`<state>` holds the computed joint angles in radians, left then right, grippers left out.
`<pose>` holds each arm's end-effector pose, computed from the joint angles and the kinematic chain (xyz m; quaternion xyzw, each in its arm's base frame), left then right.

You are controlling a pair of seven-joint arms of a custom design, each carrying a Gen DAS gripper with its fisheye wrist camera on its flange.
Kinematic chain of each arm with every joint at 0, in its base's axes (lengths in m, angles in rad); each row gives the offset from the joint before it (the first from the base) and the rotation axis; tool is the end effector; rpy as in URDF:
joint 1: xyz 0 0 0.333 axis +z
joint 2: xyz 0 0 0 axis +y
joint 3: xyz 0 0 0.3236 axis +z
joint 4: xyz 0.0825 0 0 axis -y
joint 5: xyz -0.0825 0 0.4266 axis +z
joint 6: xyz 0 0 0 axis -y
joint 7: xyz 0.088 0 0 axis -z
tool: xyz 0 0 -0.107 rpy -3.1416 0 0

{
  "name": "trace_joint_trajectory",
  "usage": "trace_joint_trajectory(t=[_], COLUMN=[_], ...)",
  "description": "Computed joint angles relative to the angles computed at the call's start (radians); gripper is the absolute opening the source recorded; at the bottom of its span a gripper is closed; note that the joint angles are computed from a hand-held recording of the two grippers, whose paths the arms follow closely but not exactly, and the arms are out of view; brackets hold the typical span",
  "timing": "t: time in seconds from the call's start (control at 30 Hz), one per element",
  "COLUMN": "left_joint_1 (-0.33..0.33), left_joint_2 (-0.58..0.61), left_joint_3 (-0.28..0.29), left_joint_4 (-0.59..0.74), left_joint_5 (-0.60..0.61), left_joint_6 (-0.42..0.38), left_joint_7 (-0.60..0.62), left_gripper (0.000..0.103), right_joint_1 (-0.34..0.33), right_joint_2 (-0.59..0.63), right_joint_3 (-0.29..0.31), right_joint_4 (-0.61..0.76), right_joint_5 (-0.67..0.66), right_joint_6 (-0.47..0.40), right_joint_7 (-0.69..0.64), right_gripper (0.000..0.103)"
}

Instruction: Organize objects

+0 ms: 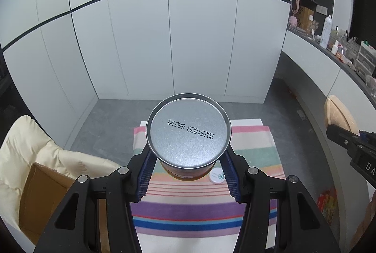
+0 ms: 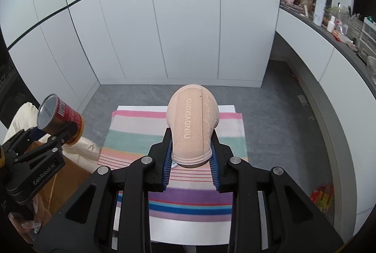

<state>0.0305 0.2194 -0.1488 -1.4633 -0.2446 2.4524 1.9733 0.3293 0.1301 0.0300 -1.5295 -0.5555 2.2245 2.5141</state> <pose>0.7174 -0.0724 0.6512 -0.5167 0.7611 -0.3209 0.2255 0.6504 0.2251 0.6489 -0.5247 0.7670 -0.2873 0.2319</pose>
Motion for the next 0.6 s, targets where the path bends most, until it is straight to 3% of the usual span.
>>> trace_joint_trajectory(t=[0.3, 0.6], left_joint_1=[0.020, -0.007], left_joint_2=[-0.167, -0.328], left_joint_3=[0.012, 0.068], left_joint_4=[-0.170, -0.330], left_joint_5=[-0.160, -0.169], left_joint_6=[-0.040, -0.075], left_joint_7=[0.177, 0.251], left_gripper=[0.055, 0.055], right_joint_1=[0.004, -0.005], right_joint_2=[-0.130, -0.283], right_joint_3=[0.041, 0.109], right_joint_4=[-0.146, -0.318], right_joint_5=[-0.015, 0.006], right_joint_6=[-0.030, -0.059], right_joint_7=[0.083, 0.145], right_gripper=[0.029, 0.029])
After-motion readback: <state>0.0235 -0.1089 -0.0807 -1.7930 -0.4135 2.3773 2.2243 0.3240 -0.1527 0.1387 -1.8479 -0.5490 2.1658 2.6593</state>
